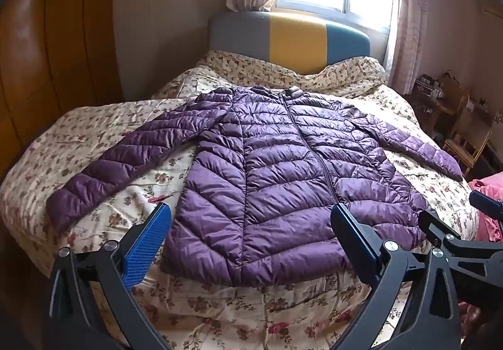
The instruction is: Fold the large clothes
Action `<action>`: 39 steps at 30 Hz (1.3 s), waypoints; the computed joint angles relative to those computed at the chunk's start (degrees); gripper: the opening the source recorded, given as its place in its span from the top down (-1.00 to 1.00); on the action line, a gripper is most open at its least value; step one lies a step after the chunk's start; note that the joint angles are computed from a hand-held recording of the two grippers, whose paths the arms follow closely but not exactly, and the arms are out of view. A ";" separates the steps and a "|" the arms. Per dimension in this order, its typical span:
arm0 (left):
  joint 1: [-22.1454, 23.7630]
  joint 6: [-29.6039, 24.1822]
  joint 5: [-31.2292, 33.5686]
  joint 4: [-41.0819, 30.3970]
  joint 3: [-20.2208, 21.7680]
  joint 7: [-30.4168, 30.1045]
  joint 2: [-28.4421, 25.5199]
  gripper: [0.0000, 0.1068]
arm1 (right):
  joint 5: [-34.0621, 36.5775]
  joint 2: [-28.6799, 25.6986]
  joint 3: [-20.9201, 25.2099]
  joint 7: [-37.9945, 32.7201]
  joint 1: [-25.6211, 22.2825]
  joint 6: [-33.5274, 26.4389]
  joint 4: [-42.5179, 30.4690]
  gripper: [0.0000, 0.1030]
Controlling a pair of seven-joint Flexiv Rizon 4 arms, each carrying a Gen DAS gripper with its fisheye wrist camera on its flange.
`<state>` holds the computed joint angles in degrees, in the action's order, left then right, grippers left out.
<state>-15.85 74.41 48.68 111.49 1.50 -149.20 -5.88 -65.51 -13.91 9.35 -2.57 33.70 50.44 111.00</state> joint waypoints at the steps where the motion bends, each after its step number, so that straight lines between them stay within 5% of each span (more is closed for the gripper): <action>1: 0.02 -0.06 -0.17 0.00 -0.04 0.14 0.02 -0.87 | 0.16 -0.04 0.01 -0.07 -0.03 -0.01 -0.02 -0.96; 39: 0.11 1.53 -1.45 1.10 1.15 0.62 -1.00 -0.87 | 0.62 -0.71 -0.51 -0.76 -0.52 1.56 0.48 -0.96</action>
